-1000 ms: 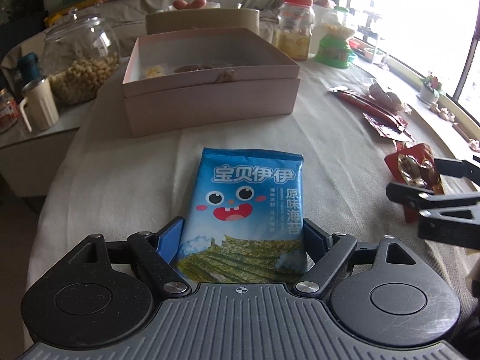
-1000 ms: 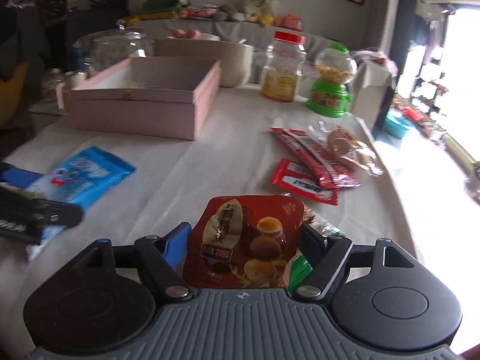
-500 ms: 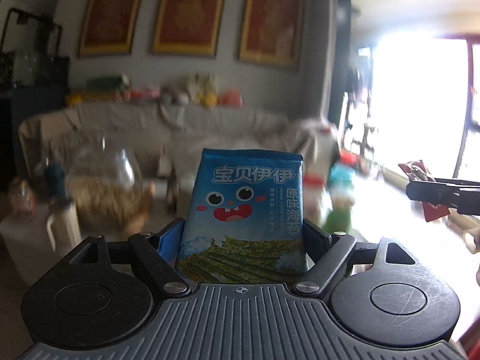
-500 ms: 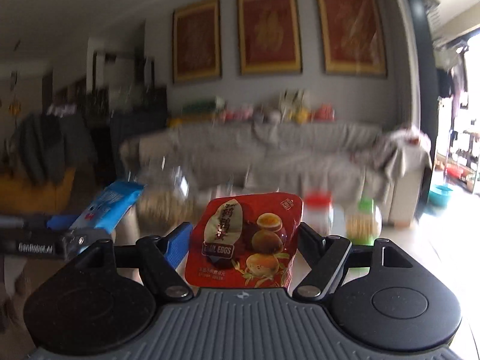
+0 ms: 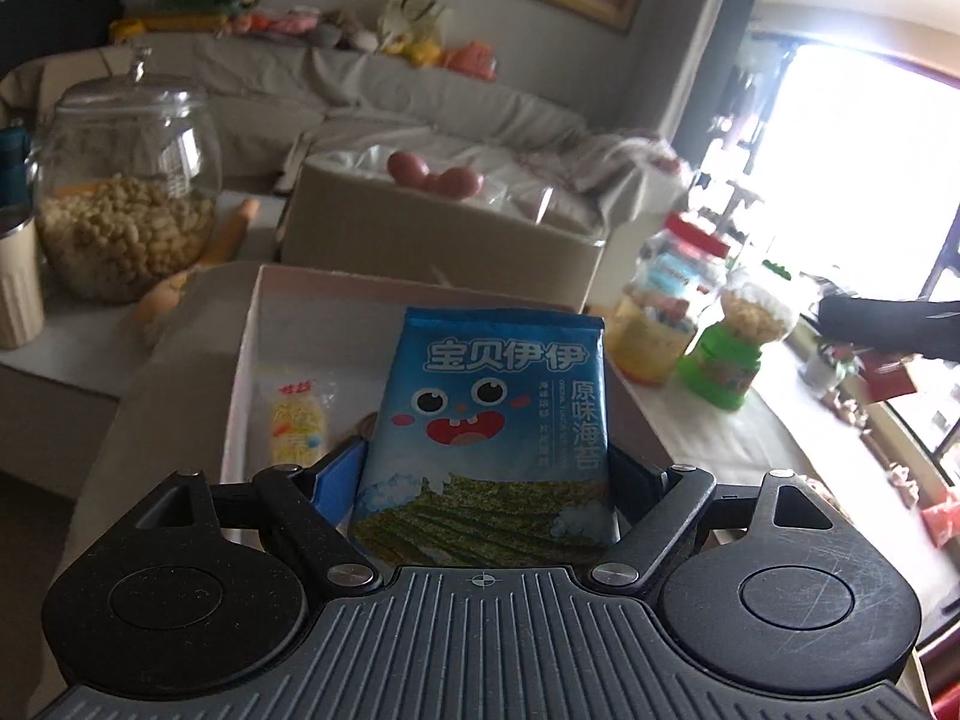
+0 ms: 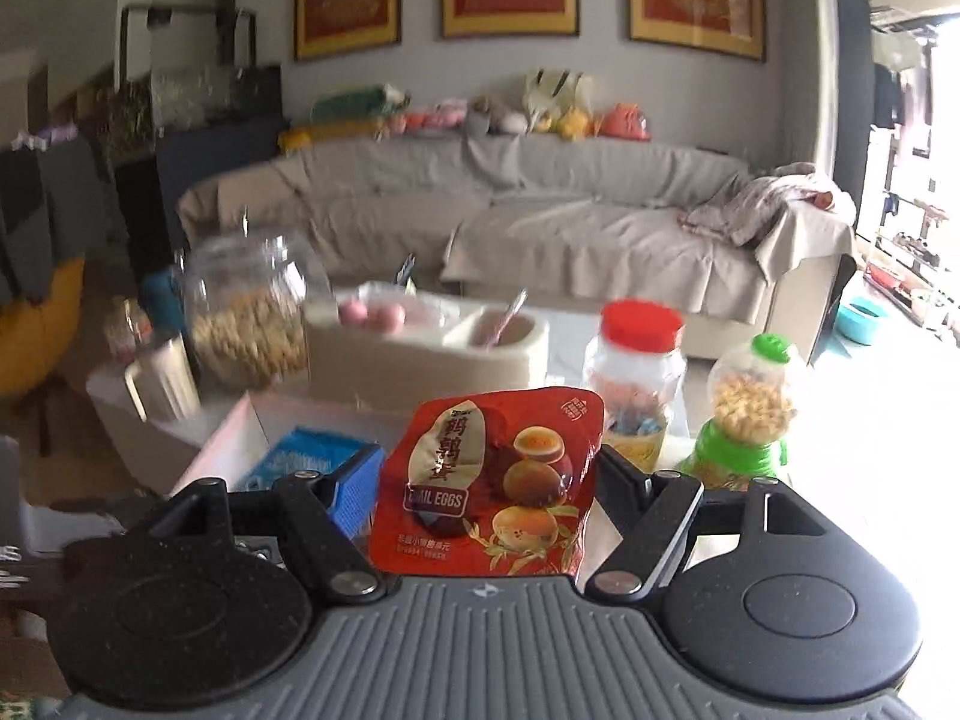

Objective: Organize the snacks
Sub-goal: 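Lower both bags into the pink box and open both tools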

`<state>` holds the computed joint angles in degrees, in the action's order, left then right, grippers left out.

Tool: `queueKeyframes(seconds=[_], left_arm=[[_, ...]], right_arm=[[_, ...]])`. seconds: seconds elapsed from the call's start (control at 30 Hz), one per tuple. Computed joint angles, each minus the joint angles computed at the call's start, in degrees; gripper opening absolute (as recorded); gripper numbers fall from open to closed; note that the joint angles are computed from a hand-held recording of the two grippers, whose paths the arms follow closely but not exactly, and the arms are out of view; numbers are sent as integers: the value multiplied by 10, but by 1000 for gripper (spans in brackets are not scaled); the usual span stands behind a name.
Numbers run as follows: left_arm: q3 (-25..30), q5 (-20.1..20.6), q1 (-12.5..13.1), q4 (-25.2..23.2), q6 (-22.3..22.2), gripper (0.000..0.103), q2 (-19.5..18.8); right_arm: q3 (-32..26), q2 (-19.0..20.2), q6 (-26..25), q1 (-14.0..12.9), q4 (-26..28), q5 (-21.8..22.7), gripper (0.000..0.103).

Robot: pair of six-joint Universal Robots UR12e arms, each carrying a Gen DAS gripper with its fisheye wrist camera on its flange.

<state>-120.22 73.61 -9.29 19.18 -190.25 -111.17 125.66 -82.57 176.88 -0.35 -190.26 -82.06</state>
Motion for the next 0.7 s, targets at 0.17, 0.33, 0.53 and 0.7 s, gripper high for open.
queueKeyframes(seconds=[0.17,0.33,0.53,0.7], left_arm=[[-13,1,1,79,23,89,-20],[-11,44,-9,70,58,89,-23],[-11,53,-11,88,60,90,-30],[-13,53,-9,92,55,90,-29]], right_arm=[[-47,35,20,12,57,63,75],[-95,71,16,28,82,79,75],[-139,95,-8,39,183,91,75],[-154,108,-25,46,249,65,75]])
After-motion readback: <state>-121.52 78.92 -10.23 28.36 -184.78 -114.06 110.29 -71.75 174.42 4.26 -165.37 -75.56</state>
